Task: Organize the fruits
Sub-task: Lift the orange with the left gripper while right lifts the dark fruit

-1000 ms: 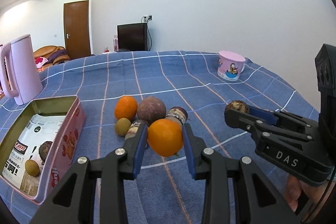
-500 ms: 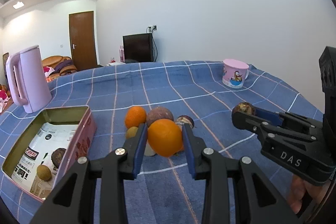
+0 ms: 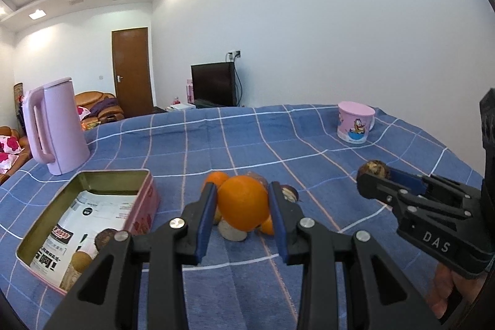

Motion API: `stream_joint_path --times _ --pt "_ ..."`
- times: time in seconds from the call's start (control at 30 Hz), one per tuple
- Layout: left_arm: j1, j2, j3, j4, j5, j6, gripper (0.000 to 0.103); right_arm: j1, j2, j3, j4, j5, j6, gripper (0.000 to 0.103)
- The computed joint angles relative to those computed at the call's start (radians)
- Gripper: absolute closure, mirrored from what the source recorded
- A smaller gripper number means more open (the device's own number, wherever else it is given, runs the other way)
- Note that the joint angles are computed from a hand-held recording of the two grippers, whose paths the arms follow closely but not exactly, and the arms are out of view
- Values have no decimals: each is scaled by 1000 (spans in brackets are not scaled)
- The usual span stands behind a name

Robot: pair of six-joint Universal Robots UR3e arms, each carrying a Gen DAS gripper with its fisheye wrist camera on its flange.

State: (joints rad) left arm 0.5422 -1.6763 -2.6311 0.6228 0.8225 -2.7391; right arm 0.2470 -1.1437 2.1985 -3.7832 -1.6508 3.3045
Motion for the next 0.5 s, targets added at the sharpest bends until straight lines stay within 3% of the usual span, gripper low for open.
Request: stream_joint_path --times 0.5 --pt "33 -51 4 111 16 -40 67 9 16 25 -89 -18 -2 68"
